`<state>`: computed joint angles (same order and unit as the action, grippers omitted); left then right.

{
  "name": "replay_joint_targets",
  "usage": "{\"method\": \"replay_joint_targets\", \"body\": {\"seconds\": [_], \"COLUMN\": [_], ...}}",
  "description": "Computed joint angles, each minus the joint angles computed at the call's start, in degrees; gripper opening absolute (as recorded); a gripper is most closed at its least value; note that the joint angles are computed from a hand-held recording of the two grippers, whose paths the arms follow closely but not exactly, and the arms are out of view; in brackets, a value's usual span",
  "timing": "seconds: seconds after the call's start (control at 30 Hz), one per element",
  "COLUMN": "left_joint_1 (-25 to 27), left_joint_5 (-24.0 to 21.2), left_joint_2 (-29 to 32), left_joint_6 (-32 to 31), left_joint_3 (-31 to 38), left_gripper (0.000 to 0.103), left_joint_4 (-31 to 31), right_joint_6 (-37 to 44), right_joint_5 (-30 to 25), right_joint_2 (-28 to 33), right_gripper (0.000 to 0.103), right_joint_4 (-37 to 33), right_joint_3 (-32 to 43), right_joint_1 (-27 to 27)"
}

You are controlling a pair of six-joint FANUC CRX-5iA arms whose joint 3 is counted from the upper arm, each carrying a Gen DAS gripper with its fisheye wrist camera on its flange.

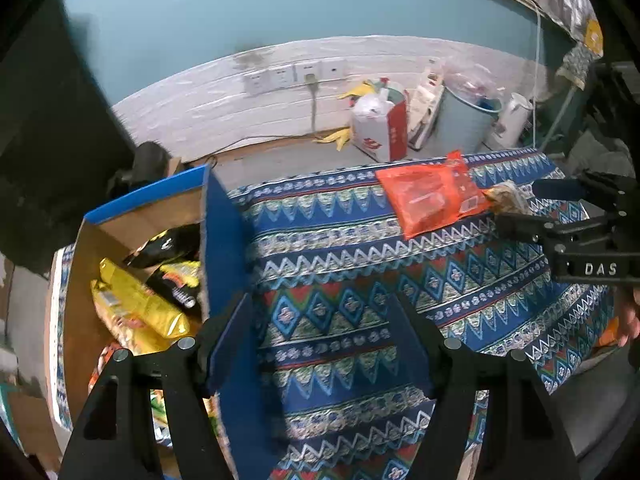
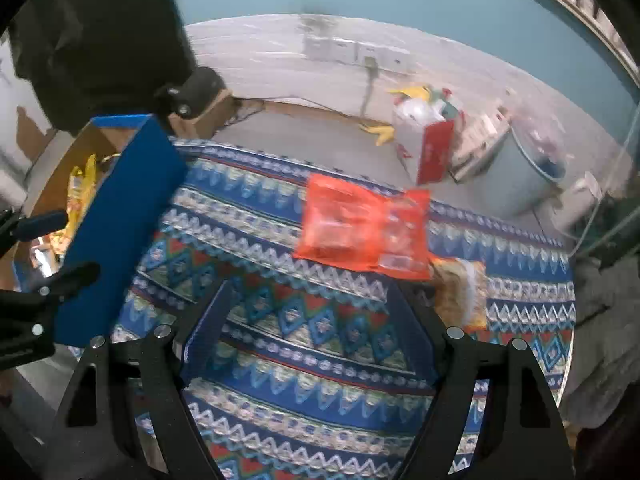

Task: Organize snacks
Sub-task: 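Move both tools from the box to the orange bag and striped bag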

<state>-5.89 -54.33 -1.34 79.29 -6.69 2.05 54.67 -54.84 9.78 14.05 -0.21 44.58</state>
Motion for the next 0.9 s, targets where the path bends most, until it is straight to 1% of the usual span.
{"method": "replay_joint_targets", "body": {"seconds": [0.27, 0.37, 0.43, 0.53, 0.63, 0.77, 0.8, 0.87, 0.9], "left_joint_1": [-3.07, -3.89, -4.22, -4.58, -5.61, -6.80, -7.07, -8.02, -8.51], "left_joint_5": [-0.37, -0.58, -1.30, -0.90, -0.63, -2.22, -2.30, -2.25, -1.99], "left_joint_2": [4.35, 6.42, 8.07, 9.98, 12.02, 16.30, 17.08, 19.00, 19.68], "left_joint_6": [-0.55, -0.44, -1.03, -3.33, -4.67, -7.74, -8.44, -9.88, -10.34], "left_joint_3": [2.51, 4.10, 5.45, 6.68, 8.54, 12.82, 13.57, 15.54, 16.24], "left_gripper": [0.074, 0.074, 0.074, 0.074, 0.074, 0.074, 0.075, 0.080, 0.080], "left_joint_4": [-0.03, -0.01, 0.78, 2.41, 1.75, 2.63, 2.89, 2.68, 2.25], "right_joint_6": [-1.47, -0.46, 0.95, 2.87, 4.59, 7.24, 8.19, 9.74, 9.91], "right_joint_5": [0.52, 0.37, -0.54, -2.58, -4.21, -6.21, -6.97, -8.07, -8.32], "right_joint_2": [-2.07, -2.24, -1.64, -0.33, 0.74, 3.05, 4.00, 6.00, 6.63], "right_gripper": [0.079, 0.079, 0.079, 0.079, 0.079, 0.079, 0.079, 0.079, 0.079], "right_joint_4": [-0.67, -1.83, -2.87, -3.61, -4.39, -6.47, -7.22, -8.26, -8.50], "right_joint_3": [-3.70, -4.02, -3.23, -1.96, -0.99, 1.62, 2.71, 4.56, 5.01], "right_joint_1": [-3.48, -5.24, -6.54, -8.49, -10.37, -13.20, -13.96, -15.18, -15.47]}}
